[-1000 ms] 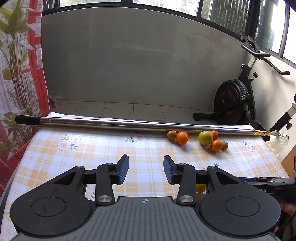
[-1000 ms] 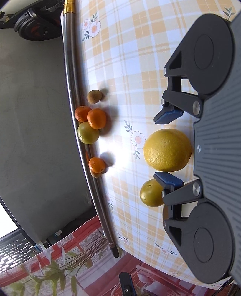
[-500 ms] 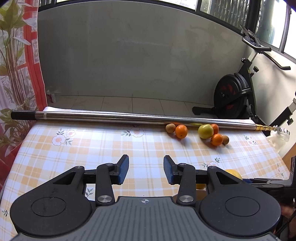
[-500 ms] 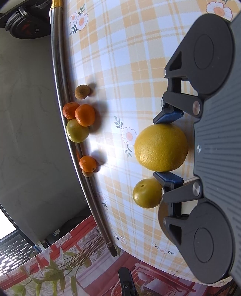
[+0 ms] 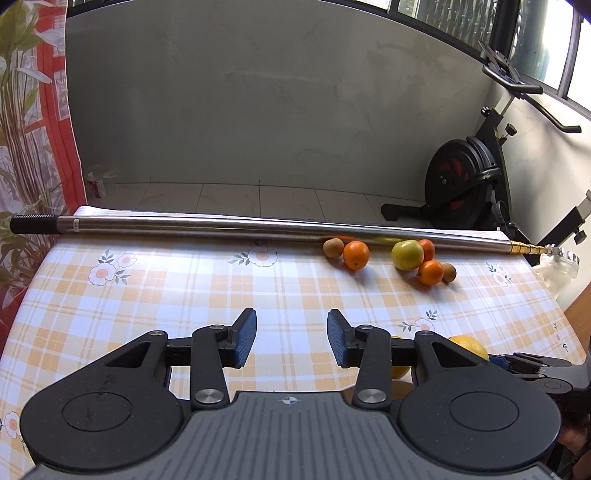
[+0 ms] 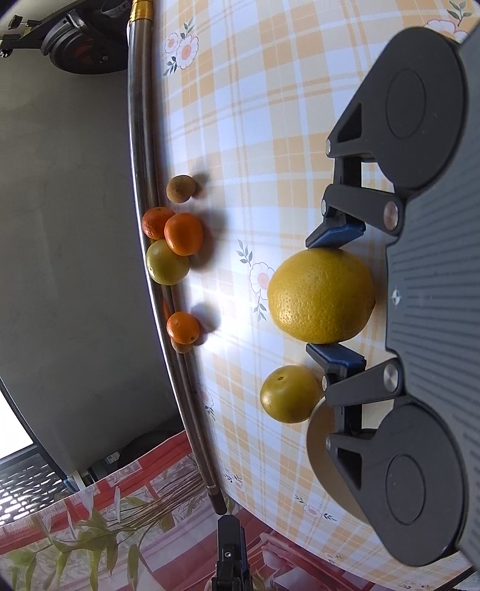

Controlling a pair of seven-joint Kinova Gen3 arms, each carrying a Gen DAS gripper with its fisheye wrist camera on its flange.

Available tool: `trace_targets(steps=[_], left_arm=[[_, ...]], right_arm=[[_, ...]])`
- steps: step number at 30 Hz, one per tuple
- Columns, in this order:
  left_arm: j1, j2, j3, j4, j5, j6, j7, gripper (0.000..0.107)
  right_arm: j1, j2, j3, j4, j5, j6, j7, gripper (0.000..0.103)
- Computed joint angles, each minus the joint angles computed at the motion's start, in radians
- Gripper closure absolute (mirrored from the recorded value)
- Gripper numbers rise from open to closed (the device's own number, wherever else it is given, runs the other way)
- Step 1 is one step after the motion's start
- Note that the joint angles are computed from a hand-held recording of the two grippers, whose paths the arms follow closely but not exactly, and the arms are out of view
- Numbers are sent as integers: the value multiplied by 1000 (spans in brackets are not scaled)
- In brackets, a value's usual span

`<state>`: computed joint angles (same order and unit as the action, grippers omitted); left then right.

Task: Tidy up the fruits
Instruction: 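Close the right gripper around the large yellow grapefruit, then close the left gripper on an orange while the right gripper holds the grapefruit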

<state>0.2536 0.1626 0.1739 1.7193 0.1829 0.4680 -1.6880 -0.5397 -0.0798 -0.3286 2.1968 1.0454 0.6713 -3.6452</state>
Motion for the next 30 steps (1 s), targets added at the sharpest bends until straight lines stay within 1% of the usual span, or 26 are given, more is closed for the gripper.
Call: trace_targets(steps=[4, 7, 11, 12, 15, 18, 23, 24, 26, 27, 30], left_arm=[[21, 14, -5, -13, -23, -21, 34, 63], [41, 29, -8, -34, -50, -23, 65, 63], [67, 54, -5, -65, -79, -21, 94, 63], [75, 61, -5, -74, -89, -19, 101, 63], [92, 88, -4, -101, -103, -24, 122, 63], [69, 119, 22, -127, -54, -35, 113, 63], [76, 191, 31, -194, -20, -39, 137, 63], [65, 211, 45, -214, -4, -29, 123, 63], [14, 256, 103, -257, 48, -2, 59, 64], [2, 285, 120, -285, 73, 15, 42, 64], [13, 349, 114, -347, 121, 44, 55, 64]], right_arm=[[-10, -6, -19, 38, 84, 36, -101, 46], [-33, 6, -35, 50, 127, 110, -151, 46], [-76, 13, -44, 94, 231, 184, -269, 46], [-88, 17, -46, 103, 253, 208, -289, 46], [-117, 31, -39, 109, 272, 262, -306, 46], [-125, 24, -22, 125, 289, 250, -338, 46], [-128, 19, -11, 127, 276, 240, -329, 46], [-125, 17, -10, 125, 267, 237, -327, 46], [-120, 10, -7, 127, 260, 227, -334, 46], [-116, 3, -5, 134, 262, 215, -346, 46], [-105, -10, -5, 144, 263, 197, -363, 46]])
